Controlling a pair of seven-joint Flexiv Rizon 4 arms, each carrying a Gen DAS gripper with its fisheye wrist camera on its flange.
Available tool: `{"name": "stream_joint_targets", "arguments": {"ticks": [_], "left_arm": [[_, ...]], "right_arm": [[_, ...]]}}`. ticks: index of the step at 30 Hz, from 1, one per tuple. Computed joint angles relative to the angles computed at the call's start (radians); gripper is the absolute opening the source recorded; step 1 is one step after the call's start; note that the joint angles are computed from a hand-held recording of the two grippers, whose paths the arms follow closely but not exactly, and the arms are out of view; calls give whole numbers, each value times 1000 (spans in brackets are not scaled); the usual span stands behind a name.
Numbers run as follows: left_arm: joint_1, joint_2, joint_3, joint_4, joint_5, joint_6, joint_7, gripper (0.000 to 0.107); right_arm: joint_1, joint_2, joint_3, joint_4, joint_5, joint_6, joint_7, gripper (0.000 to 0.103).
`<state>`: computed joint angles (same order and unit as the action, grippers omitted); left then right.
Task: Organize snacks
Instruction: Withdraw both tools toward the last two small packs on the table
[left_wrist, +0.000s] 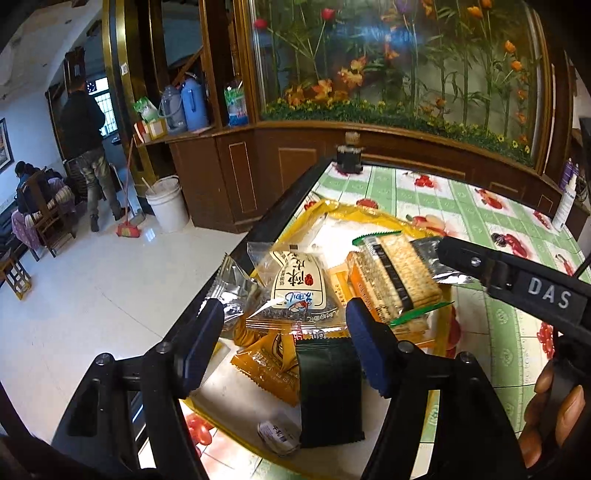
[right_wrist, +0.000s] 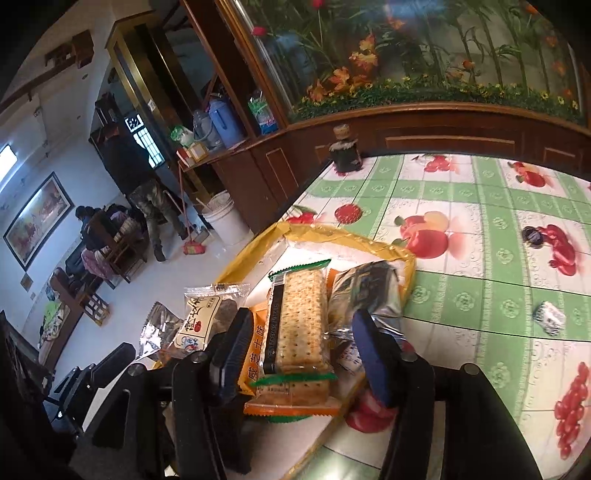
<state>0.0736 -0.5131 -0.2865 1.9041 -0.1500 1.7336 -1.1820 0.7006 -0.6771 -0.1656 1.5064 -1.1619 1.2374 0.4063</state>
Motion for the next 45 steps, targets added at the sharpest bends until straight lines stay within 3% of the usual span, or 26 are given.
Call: {"name": "stream_joint_targets", "arguments": {"ticks": [4,8,13,19,30,41,45], "left_arm": [[116,31,-134,58,21,25,-1,68],[192,63,-220,107,63,54,-15,68],[296,95,-338,159,132,82,-60,74],[338,120,-395,177,191,86,-97,74],[306,162,-397,200,219,90,-122,76],[222,169,-348,194,201,67,-106,80],[183,151,-336,171,164,15,-71,80]], "right_arm": [[25,113,-22,135,-140,-43,162,68],[20,221,15,266,-237,-132,291,72],[-13,329,89,405,-295,-221,417,74],[-60,425,193,545,-278,-340,485,74],[-164,552,368,725,-187,-475,560,77],[-191,633,425,827,-118,-526,603,78],[-200,654,433,859,-94,-528,607,78]]}}
